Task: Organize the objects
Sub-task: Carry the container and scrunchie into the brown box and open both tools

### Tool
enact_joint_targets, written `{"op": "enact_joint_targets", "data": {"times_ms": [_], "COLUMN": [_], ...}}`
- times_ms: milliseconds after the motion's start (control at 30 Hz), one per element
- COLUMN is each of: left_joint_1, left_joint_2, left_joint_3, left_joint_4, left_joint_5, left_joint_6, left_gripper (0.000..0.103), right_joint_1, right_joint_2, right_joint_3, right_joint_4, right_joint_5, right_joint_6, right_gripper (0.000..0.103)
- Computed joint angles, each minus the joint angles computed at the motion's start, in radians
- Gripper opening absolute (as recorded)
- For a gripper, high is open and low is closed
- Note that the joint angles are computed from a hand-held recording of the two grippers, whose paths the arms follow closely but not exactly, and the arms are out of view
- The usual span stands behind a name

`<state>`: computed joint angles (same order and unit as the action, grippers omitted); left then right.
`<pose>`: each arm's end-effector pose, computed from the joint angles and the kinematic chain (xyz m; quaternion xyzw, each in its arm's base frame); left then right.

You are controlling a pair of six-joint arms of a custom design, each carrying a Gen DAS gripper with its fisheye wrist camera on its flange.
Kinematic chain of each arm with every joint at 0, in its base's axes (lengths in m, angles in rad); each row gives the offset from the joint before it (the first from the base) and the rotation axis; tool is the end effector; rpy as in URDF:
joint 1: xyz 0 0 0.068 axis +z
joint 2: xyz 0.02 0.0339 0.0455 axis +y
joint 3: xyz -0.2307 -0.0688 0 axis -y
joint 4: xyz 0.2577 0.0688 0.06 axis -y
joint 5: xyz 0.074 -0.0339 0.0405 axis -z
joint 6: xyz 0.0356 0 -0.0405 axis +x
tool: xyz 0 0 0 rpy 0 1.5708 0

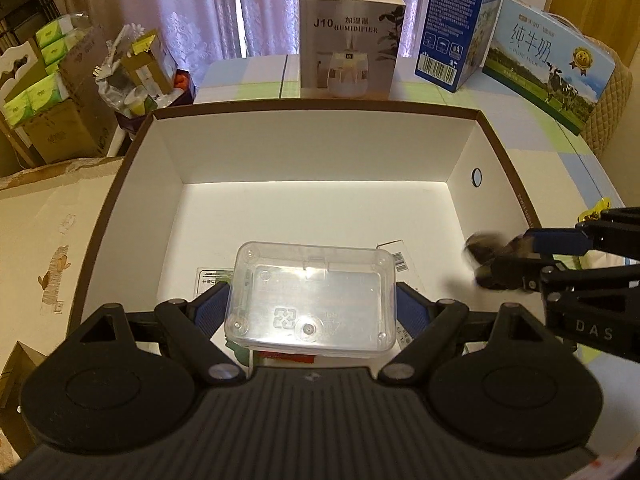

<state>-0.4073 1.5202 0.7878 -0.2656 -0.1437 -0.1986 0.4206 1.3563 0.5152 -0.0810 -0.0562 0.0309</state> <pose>0.2768 -0.1139 0.1244 0.0795 0.9537 -0.0183 0.2895 0.2307 0.1054 0.0995 -0.1922 0.9278 0.0973 0.3045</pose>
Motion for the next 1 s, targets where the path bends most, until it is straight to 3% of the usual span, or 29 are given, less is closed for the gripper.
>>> {"op": "enact_joint_targets", "data": {"times_ms": [733,1000], "left_joint_1": [0.006,0.007], "left_joint_2": [0.154,0.152], "left_joint_3": [0.09,0.09], "left_joint_4": [0.001,0.004], "left_joint_5": [0.042,0.03], "left_joint_6": [0.025,0.015], "left_gripper": [0.084,0.091], "right_joint_1": [-0.017,-0.016], "right_joint_2": [0.03,0.01], "right_joint_3": [0.007,0.0], "right_joint_4": [0.021,0.018], "right_joint_5": [-0.018,-0.018], "right_joint_6": [0.008,0.011], "right_gripper": [0.044,0.046]}}
